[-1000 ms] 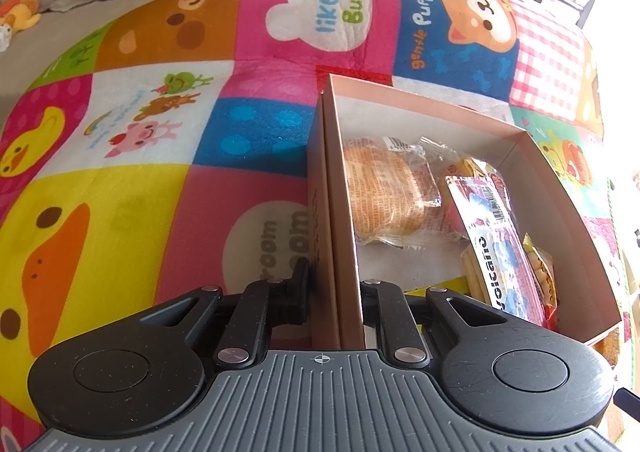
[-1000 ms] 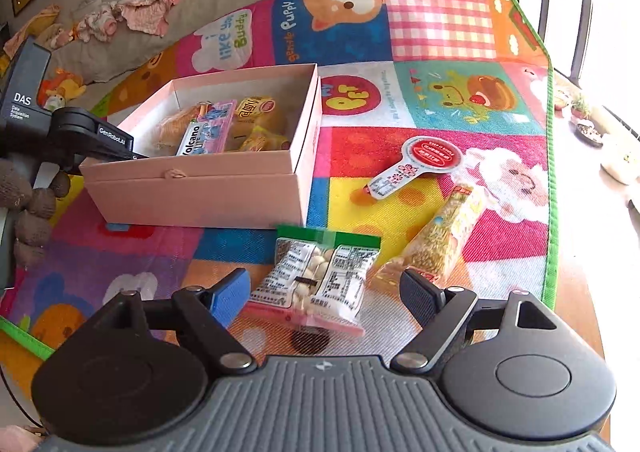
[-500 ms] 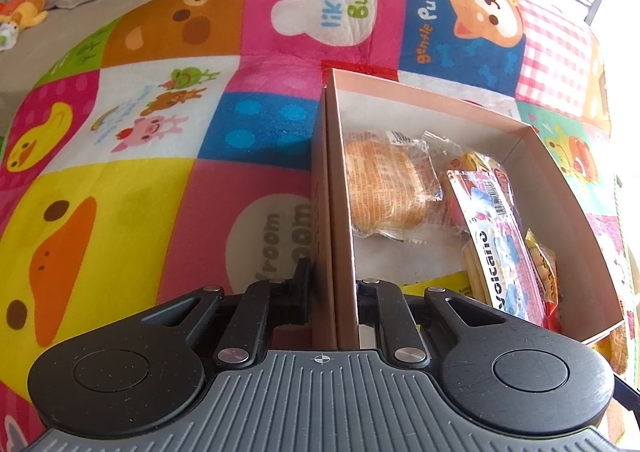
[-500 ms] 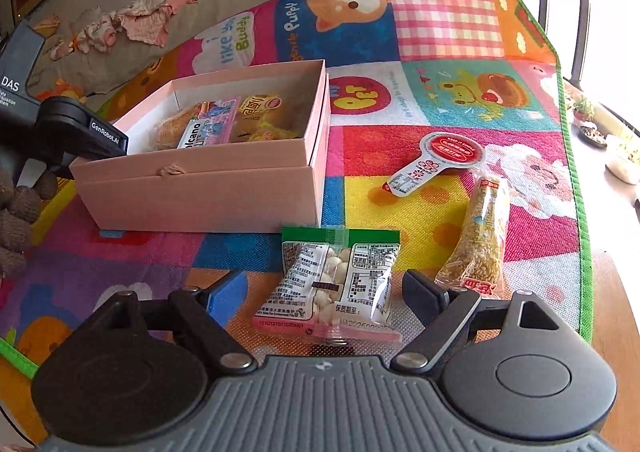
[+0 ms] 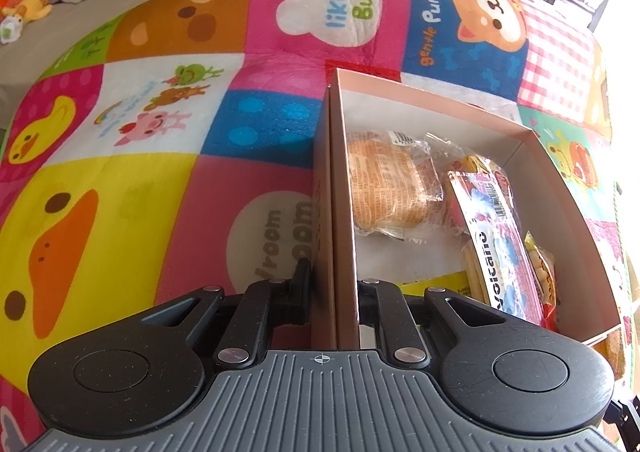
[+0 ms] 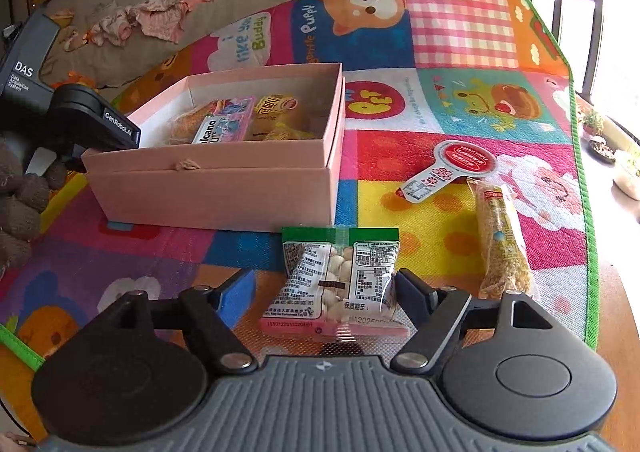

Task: Organize objects
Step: 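Move the right gripper to the white-and-green snack pack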

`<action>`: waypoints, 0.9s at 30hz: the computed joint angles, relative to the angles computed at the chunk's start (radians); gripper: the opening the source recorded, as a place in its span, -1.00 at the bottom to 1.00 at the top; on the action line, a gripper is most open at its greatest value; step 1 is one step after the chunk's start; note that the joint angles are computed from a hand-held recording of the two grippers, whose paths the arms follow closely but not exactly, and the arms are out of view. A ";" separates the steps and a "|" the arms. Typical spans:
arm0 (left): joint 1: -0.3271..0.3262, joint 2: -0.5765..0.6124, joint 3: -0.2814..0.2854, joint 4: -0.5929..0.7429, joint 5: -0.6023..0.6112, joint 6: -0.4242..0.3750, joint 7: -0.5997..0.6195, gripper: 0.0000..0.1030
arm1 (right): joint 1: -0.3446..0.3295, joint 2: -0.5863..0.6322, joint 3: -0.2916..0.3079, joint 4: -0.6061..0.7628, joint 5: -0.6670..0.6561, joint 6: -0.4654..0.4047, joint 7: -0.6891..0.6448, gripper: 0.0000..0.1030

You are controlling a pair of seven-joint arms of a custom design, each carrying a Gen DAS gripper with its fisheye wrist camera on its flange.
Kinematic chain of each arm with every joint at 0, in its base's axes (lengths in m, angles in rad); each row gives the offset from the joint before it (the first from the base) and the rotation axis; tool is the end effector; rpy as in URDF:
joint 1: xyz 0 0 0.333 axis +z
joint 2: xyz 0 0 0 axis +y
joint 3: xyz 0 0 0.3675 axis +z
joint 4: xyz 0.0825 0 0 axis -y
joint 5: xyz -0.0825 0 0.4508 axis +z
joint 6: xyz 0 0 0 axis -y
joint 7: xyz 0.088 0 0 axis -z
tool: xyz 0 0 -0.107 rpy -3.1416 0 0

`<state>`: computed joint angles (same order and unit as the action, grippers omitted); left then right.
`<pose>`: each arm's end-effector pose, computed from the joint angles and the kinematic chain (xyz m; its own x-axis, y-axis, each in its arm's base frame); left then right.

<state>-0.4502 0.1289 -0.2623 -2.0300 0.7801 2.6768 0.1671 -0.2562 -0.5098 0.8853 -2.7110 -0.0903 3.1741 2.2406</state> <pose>0.4994 -0.4528 0.4522 0.0153 -0.9784 0.2061 -0.7834 -0.1398 -0.6056 0.3710 0.2858 0.4195 0.1719 -0.9838 -0.0504 -0.6419 -0.0731 -0.7633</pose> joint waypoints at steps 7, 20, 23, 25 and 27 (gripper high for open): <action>0.000 -0.002 0.001 -0.005 0.004 0.011 -0.006 -0.70 | -0.035 -0.040 0.044 -0.001 -0.005 -0.017 0.032 0.16; 0.002 -0.004 0.003 -0.009 0.010 0.026 -0.023 -0.68 | 0.077 -0.121 -0.058 -0.064 -0.064 -0.101 0.126 0.21; 0.002 -0.003 0.003 -0.009 0.011 0.025 -0.024 -0.68 | 0.075 -0.115 -0.058 -0.061 -0.083 -0.098 0.140 0.30; 0.002 -0.003 0.002 -0.009 0.010 0.025 -0.023 -0.68 | 0.083 -0.112 -0.065 -0.061 -0.092 -0.097 0.141 0.32; 0.002 -0.004 0.003 -0.010 0.010 0.025 -0.023 -0.68 | 0.113 -0.097 -0.096 -0.069 -0.093 -0.071 0.129 0.32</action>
